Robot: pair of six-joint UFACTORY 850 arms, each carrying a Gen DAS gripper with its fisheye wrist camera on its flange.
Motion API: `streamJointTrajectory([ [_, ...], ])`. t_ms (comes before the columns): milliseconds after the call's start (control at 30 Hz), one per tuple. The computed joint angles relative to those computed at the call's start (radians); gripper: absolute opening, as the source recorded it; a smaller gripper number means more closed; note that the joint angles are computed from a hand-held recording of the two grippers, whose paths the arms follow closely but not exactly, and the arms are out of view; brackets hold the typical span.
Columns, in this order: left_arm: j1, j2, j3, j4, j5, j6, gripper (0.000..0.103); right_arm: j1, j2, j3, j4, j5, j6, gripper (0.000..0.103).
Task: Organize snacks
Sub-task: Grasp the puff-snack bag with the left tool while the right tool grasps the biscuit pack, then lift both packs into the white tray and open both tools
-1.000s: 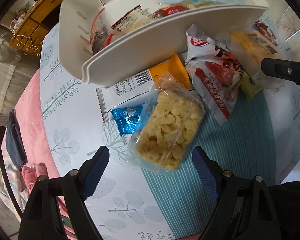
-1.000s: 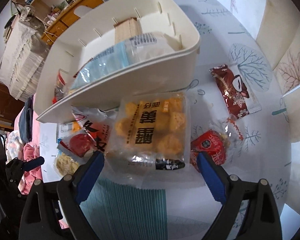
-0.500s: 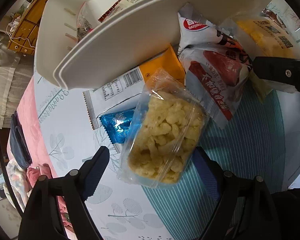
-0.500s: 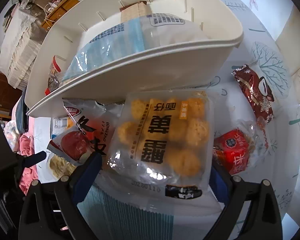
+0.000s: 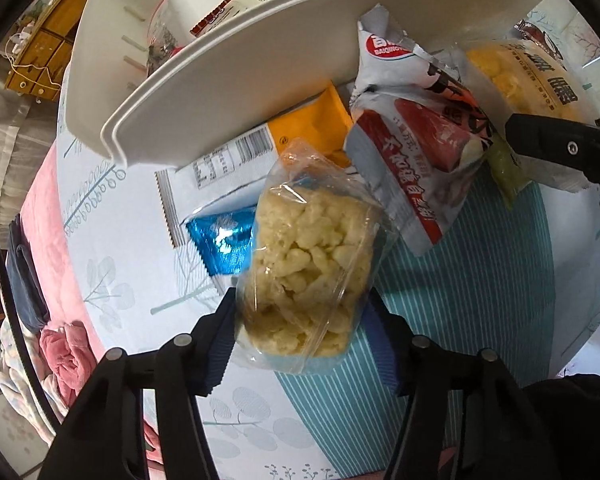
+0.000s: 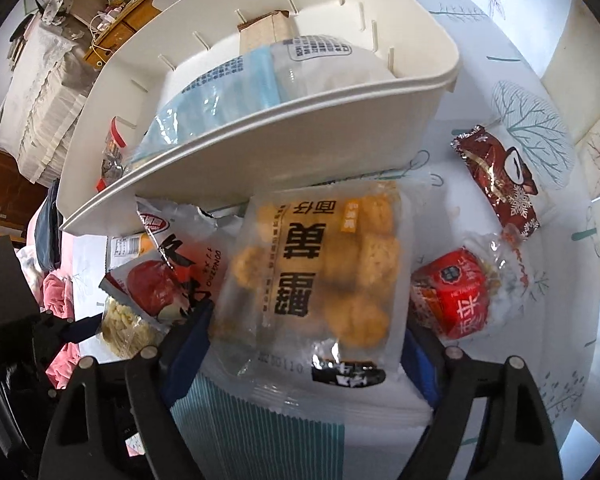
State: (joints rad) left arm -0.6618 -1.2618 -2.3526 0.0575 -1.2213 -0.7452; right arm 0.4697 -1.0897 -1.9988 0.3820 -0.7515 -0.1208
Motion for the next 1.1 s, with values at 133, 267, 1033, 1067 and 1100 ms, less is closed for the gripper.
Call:
streamJointTrajectory([
  [133,0.003,0.035,0.047,-0.026,0.014,-0.018,0.056,-0.003,0.020,0.027,0.013,0.009,0.004,0.083],
  [267,0.012,0.099,0.136,-0.070,0.066,-0.033,0.056,-0.007,0.058,0.085,0.057,0.025,-0.015,0.083],
  [1033,0.068,0.457,0.472,-0.059,0.288,-0.106,0.056,0.033,0.194,0.126,0.288,0.081,-0.290,0.083],
  [1067,0.070,0.460,0.472,-0.045,0.295,-0.114,0.056,0.037,0.190,0.111,0.284,0.085,-0.291,0.083],
  [1100,0.074,0.461,0.466,-0.032,0.298,-0.122,0.056,0.040,0.185,0.096,0.280,0.090,-0.293,0.083],
])
